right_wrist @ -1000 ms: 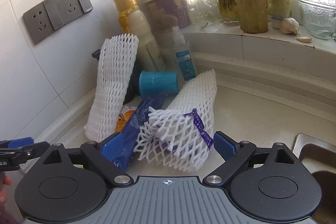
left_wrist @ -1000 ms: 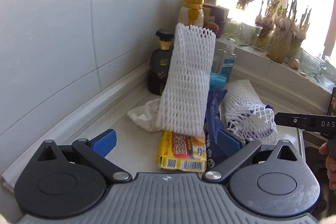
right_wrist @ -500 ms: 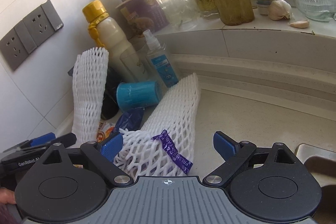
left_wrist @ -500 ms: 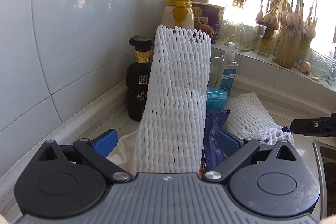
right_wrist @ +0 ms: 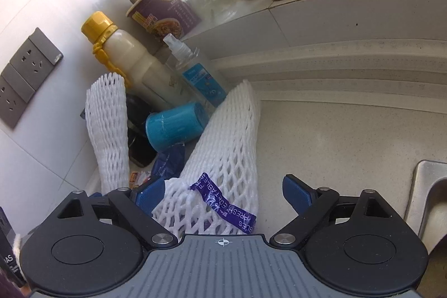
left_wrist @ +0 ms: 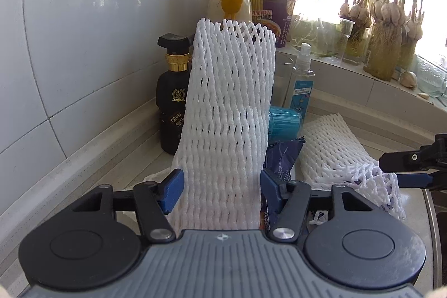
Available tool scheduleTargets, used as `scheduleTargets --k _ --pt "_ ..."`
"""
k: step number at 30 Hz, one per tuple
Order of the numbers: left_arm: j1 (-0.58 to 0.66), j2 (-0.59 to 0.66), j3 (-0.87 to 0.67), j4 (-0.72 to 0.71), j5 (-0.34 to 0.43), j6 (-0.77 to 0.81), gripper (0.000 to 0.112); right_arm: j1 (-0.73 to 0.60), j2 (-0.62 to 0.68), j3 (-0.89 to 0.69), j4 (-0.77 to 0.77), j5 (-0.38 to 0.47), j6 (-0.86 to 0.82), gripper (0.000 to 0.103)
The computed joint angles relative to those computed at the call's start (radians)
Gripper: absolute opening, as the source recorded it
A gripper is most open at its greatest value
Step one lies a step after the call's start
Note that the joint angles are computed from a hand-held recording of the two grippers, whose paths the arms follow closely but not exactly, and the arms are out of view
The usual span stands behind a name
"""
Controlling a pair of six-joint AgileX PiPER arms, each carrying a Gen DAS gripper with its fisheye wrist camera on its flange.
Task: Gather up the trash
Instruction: 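Close the left gripper on a white foam net while the right gripper grasps another foam net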
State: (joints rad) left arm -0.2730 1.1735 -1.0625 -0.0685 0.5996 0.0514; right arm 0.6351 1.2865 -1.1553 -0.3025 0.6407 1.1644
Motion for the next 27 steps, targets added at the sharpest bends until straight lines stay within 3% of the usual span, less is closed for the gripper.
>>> scheduleTargets --k 4,8,12,27 --pt "0.014 -0.004 0.002 -0.025 0.005 0.016 0.036 0.005 0.016 -0.005 0.019 0.001 -0.027 0.071" --pt "0.022 -0.009 0.0 -0.045 0.013 0.028 0.016 0.011 0.036 -0.021 0.026 0.01 -0.052 0.041" --pt "0.011 -0.016 -0.001 -0.004 0.022 -0.005 0.011 0.034 0.037 -0.025 -0.019 0.012 -0.036 0.023" --pt "0.069 -0.093 -0.009 -0.086 0.071 0.03 0.009 0.131 -0.005 -0.061 -0.269 0.101 0.119 0.017"
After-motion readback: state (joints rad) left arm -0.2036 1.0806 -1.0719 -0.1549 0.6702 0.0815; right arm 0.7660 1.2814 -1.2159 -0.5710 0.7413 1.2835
